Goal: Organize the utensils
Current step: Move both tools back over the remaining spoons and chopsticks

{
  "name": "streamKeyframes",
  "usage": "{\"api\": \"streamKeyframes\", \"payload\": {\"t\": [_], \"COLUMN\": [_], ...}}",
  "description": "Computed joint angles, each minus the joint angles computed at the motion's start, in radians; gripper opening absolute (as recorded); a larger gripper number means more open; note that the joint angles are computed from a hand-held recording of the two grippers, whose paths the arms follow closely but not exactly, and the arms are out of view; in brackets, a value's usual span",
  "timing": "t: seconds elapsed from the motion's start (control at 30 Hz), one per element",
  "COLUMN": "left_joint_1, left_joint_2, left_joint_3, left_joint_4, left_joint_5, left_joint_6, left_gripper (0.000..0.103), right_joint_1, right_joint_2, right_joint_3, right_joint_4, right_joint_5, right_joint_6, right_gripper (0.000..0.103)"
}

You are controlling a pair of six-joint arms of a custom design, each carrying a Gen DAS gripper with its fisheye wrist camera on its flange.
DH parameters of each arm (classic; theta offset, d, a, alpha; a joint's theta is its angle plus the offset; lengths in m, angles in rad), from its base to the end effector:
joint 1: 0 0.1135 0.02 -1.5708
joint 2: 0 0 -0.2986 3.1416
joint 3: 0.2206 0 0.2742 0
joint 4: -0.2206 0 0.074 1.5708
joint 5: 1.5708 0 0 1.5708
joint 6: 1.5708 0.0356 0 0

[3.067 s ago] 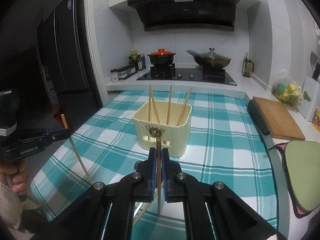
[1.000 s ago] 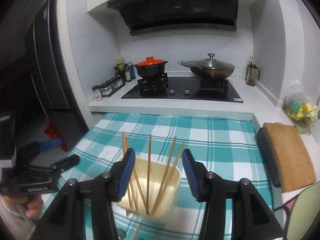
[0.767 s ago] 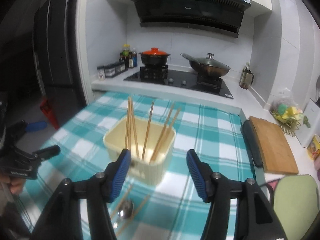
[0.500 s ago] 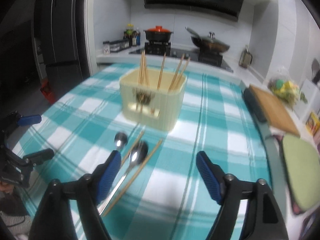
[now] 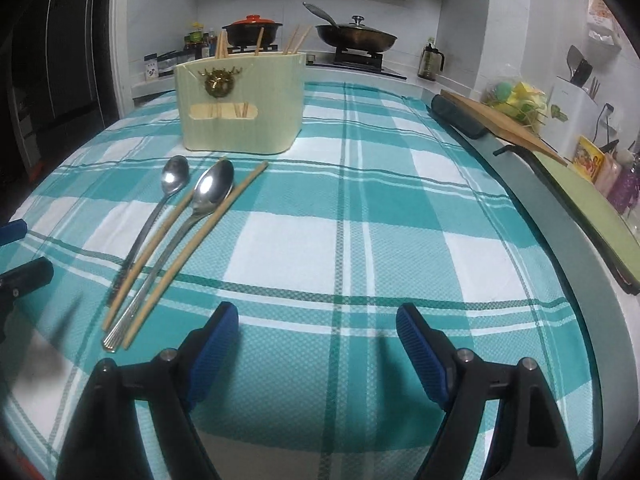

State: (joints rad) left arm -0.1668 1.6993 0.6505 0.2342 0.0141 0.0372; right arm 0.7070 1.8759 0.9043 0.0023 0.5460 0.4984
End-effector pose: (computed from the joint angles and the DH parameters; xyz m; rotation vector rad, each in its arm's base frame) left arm 0.3144 -0.0534 0.1279 0.2497 2.3736 -0.0782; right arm 0.2927 0.2258 0.1251 -0.0416 2.3560 -0.1287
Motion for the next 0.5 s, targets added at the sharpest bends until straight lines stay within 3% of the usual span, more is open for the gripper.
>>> {"api": "streamKeyframes", "payload": {"t": [0.3, 0.5], "left_joint_1": [0.044, 0.032], "left_joint_2": [0.112, 0.114], "left_joint_3": [0.076, 0.077], "left_joint_4": [-0.076, -0.084], "left_joint_5": [0.046, 0.018], "left_joint_6": [-0.037, -0.037], "left_gripper": [0.102, 0.102], "right_joint_1": [-0.063, -0.055], "right_joint_2": [0.033, 0.039], "right_joint_3": [-0.012, -0.003], "right_joint_4": [0.025, 0.009], "right_joint_5": [-0.124, -0.115], "right_joint_6": [0.053, 0.055], "right_gripper": [0.083, 0.085]}}
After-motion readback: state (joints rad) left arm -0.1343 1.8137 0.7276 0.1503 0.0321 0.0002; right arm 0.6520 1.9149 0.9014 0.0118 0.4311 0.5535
